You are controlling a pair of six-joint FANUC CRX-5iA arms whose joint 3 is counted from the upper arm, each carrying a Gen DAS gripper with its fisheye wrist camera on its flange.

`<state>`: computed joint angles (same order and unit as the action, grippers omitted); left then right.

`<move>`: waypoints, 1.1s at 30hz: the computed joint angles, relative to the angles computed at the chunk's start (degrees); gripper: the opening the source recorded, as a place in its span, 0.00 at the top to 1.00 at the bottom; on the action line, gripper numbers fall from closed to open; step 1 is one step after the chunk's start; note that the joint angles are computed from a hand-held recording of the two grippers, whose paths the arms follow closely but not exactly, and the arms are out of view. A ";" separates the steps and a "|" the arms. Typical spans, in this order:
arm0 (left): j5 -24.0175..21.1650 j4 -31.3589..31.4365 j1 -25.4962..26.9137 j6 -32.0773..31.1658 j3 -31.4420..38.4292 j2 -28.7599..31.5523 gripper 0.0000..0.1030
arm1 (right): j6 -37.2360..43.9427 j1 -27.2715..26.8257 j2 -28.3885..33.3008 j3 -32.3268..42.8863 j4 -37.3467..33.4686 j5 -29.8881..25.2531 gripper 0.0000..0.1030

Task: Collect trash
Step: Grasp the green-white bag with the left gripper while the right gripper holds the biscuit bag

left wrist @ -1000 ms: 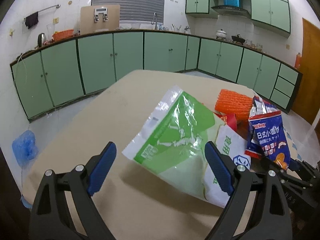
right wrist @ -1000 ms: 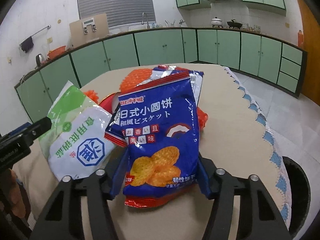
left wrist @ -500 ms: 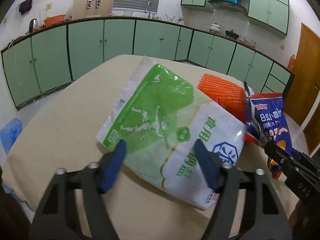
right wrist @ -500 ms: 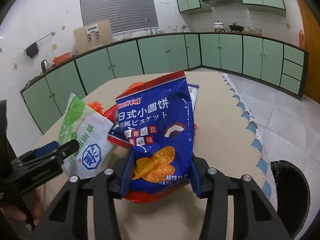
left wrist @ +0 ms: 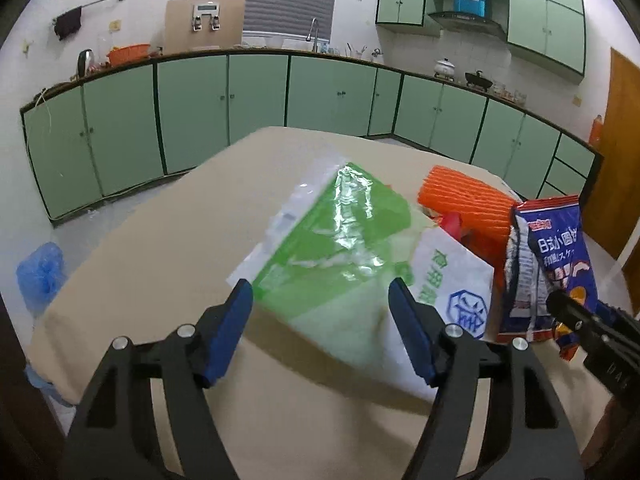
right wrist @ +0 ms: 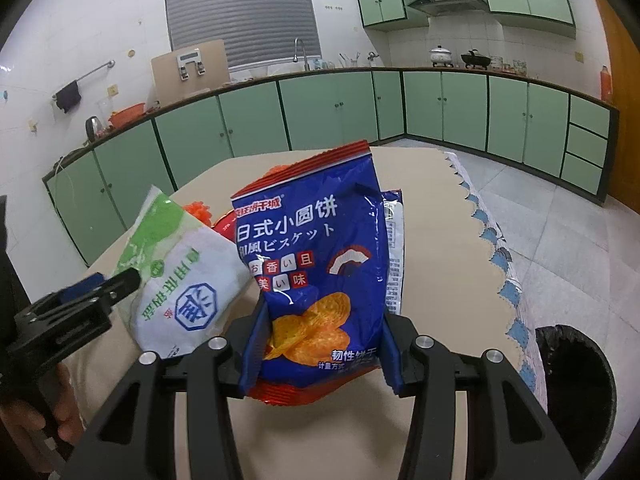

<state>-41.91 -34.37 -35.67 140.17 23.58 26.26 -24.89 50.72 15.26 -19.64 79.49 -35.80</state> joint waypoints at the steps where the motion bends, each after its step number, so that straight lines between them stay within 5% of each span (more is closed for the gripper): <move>1: 0.31 1.28 0.53 -1.33 -0.48 -0.09 0.30 | -0.20 0.01 0.01 -0.13 0.23 0.03 0.53; 5: 3.03 8.80 3.35 -5.80 -3.12 -0.40 0.19 | 0.81 0.31 0.53 0.34 -0.64 0.04 0.53; 13: 11.09 23.34 6.87 -16.82 -7.35 -0.05 0.19 | 3.64 0.36 0.95 1.09 -3.54 0.03 0.53; 22: 12.06 25.85 6.89 -18.40 -8.05 0.55 0.14 | 5.23 0.41 1.65 1.82 -5.27 0.53 0.53; 29: 14.43 26.92 6.35 -19.68 -7.85 1.20 0.61 | 5.49 0.28 1.51 1.76 -5.84 0.53 0.53; 33: 14.69 22.85 5.36 -16.53 -6.89 0.68 0.78 | 5.05 0.33 1.47 1.82 -5.67 0.34 0.53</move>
